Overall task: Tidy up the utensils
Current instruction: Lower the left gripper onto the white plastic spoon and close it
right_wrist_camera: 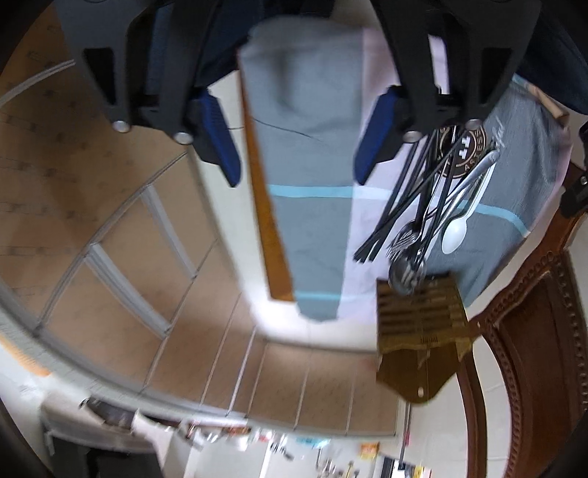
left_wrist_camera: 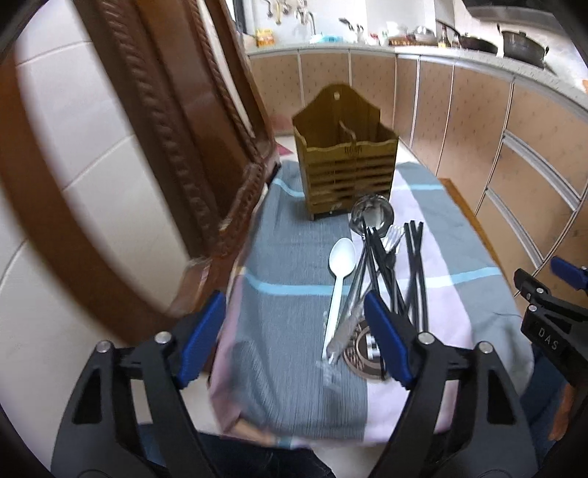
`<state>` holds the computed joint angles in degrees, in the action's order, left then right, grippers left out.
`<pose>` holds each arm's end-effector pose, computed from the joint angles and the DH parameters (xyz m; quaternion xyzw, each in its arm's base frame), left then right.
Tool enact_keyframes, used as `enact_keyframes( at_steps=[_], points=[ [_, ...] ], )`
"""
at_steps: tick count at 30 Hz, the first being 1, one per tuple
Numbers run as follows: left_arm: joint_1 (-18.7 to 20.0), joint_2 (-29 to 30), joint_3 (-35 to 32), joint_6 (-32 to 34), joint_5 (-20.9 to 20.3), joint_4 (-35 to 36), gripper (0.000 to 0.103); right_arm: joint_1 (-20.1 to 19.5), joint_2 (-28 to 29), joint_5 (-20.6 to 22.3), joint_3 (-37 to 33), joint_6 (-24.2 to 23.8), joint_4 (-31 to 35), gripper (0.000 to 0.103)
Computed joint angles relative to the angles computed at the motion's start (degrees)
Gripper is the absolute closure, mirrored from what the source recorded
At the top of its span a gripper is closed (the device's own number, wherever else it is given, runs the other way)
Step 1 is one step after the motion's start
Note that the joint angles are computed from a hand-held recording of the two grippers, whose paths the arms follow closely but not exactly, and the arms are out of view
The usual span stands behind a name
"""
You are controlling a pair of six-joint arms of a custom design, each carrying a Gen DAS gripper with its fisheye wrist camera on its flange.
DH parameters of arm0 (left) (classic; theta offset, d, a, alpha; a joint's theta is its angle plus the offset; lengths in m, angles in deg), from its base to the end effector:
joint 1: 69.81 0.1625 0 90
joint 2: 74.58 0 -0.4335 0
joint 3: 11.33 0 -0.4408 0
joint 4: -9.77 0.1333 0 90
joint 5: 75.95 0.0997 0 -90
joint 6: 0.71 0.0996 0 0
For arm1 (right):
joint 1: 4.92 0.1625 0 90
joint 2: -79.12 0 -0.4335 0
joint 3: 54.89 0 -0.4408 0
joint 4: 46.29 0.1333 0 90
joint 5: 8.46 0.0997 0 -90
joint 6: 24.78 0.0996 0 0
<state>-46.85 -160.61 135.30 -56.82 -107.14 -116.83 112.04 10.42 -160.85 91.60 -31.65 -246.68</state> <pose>-0.2062 -0.3247 0.1233 0.1828 0.8385 -0.3361 0.3879 0.2032 -0.3001 0.1504 0.0998 -0.8278 0.3231 0.4476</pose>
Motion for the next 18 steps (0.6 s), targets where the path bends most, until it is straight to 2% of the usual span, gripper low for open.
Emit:
enact_keyframes(
  at_steps=[2,4,6,8,12,14,16,18],
  points=[
    [3.8,5.2,-2.3,7.7,0.9,-7.1,0.028,-2.6,1.5,2.7,-2.4,-2.4,0.1,0.051],
    [7.8,11.0,-4.9,18.0,0.7,-16.8,0.028,-3.5,3.5,1.9,-4.5,-5.4,-1.3,0.051],
    [12.4,16.6,-8.7,28.2,-2.3,-24.8,0.027,-5.1,4.7,2.3,-6.5,-8.4,-2.0,0.051],
    [16.0,20.4,-12.1,33.6,-4.9,-27.2,0.026,-6.6,4.9,2.7,-7.9,-9.3,-0.6,0.051],
    [21.2,25.3,-18.2,37.0,-8.3,-24.6,0.026,-9.0,5.8,3.3,-10.4,-11.8,1.6,0.051],
    [22.9,27.1,-20.5,37.7,-8.5,-23.1,0.026,-10.0,5.8,4.5,-11.5,-11.8,4.5,0.051],
    [23.9,28.2,-21.9,37.8,-8.6,-22.2,0.027,-10.3,6.7,4.4,-12.4,-12.8,4.4,0.051],
    [24.7,28.8,-22.8,37.2,-9.0,-21.1,0.033,-10.4,7.3,4.7,-13.0,-13.7,4.0,0.051]
  ],
)
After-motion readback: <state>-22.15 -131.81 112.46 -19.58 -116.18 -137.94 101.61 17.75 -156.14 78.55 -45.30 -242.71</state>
